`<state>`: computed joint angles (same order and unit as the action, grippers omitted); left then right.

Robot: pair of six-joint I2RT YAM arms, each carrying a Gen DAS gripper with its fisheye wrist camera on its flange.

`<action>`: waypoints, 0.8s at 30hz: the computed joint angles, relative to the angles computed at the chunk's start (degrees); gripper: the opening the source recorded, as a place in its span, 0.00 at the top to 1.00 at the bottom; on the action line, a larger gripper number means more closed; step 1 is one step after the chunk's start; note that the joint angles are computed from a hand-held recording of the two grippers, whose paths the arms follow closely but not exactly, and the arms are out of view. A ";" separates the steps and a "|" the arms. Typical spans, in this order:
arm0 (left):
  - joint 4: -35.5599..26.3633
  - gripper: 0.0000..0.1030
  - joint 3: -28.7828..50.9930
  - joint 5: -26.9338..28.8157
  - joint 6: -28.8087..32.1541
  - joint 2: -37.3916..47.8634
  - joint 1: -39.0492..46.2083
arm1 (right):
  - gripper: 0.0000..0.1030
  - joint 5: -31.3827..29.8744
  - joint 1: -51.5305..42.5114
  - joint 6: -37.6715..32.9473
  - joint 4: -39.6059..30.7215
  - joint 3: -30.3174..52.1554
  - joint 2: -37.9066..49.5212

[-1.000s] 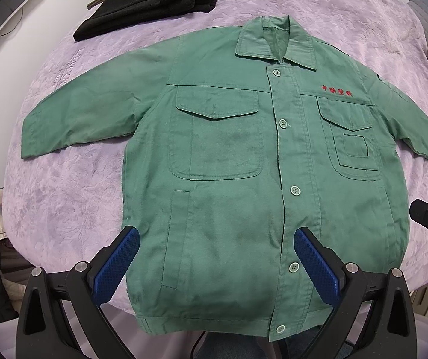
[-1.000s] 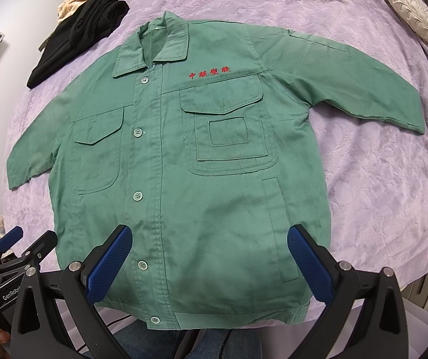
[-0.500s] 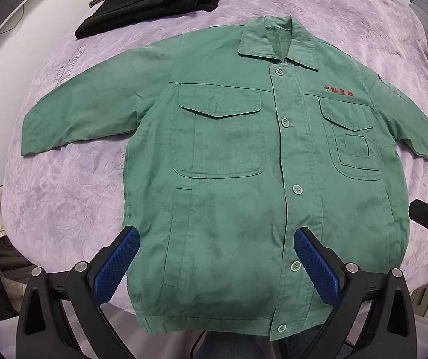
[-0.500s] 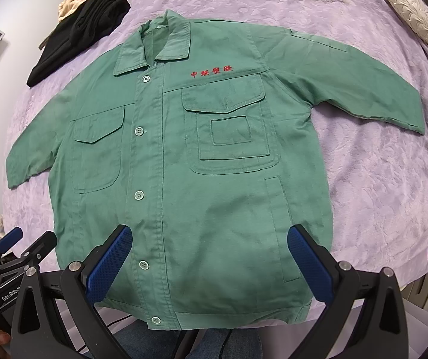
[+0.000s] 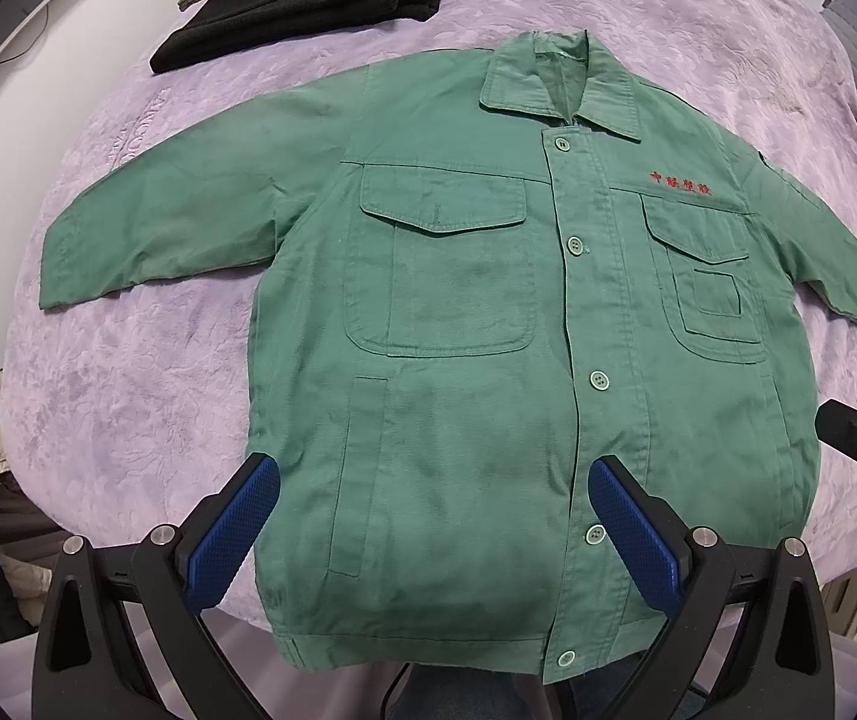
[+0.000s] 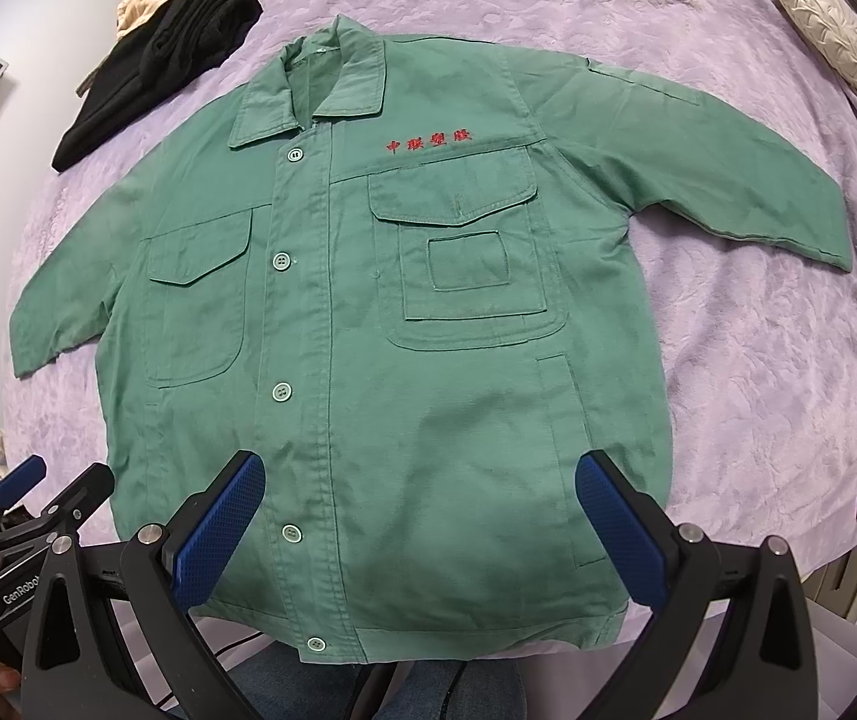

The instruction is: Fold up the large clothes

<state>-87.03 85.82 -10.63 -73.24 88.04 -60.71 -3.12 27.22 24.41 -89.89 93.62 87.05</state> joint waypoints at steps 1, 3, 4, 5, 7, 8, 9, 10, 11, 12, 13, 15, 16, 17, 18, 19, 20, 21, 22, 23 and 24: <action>0.20 0.00 -0.26 0.06 0.08 -0.15 0.14 | 0.00 0.03 0.20 0.19 0.07 -0.25 -0.10; 0.66 0.00 -0.83 0.26 0.21 -0.52 0.50 | 0.00 -0.03 0.37 0.43 0.20 -0.50 -0.08; 0.90 0.00 -1.15 0.39 0.30 -0.70 0.69 | 0.00 -0.12 0.49 0.61 0.26 -0.42 0.09; 1.19 0.00 -1.54 0.57 0.43 -0.94 0.94 | 0.00 -0.14 0.79 0.95 0.43 -0.45 0.25; 1.92 0.00 -2.42 0.86 0.74 -1.45 1.41 | 0.00 -0.32 1.18 1.23 1.25 -0.24 1.10; 2.49 0.00 -3.12 1.04 0.91 -1.86 1.68 | 0.00 -0.71 1.25 1.24 2.18 -0.99 0.65; 3.25 0.00 -4.04 1.25 1.13 -2.47 2.02 | 0.00 -1.10 1.18 1.11 3.04 -1.12 0.66; 3.96 0.00 -4.96 1.43 1.31 -3.11 2.39 | 0.00 -1.52 1.44 1.16 4.34 -1.79 0.22; 5.00 0.00 -6.25 1.64 1.47 -4.06 2.93 | 0.00 -1.75 2.01 1.39 5.39 -2.07 0.20; 6.00 0.00 -7.54 1.76 1.63 -5.01 3.49 | 0.00 -1.82 2.64 1.51 6.29 -2.42 0.15; 7.17 0.00 -9.14 1.86 1.81 -6.26 4.23 | 0.00 -1.73 3.62 1.68 6.81 -1.94 1.02; 9.26 0.00 -12.36 1.88 2.48 -8.86 6.13 | 0.00 -1.99 5.27 2.50 7.89 -2.03 2.19; 10.32 0.00 -14.09 1.82 2.79 -10.26 7.22 | 0.00 -2.36 5.84 3.01 8.39 -1.80 3.00; 11.55 0.00 -16.44 1.78 3.30 -12.15 8.91 | 0.00 -2.94 6.73 3.99 9.41 -2.27 3.64; 12.57 0.00 -18.47 1.84 3.93 -13.80 10.56 | 0.00 -3.55 7.59 4.94 10.41 -2.69 4.40; 13.81 0.00 -20.76 1.93 4.78 -15.75 12.44 | 0.00 -3.99 8.34 5.58 11.22 -2.83 5.19; 15.46 0.00 -23.78 2.06 6.20 -18.35 15.30 | 0.00 -4.42 9.35 6.22 12.37 -3.26 5.87; 16.59 0.00 -26.26 2.10 7.61 -20.47 17.91 | 0.00 -4.73 10.60 6.80 13.75 -3.67 6.77; 17.75 0.00 -28.63 2.23 9.50 -22.46 21.04 | 0.00 -4.97 11.83 7.25 14.96 -3.91 7.75; 19.50 0.00 -31.81 2.32 12.43 -25.15 25.57 | 0.00 -5.42 13.03 7.52 16.48 -4.42 8.62; 20.77 0.00 -34.15 2.50 15.10 -26.95 29.64 | 0.00 -5.94 14.27 7.59 18.20 -4.81 9.70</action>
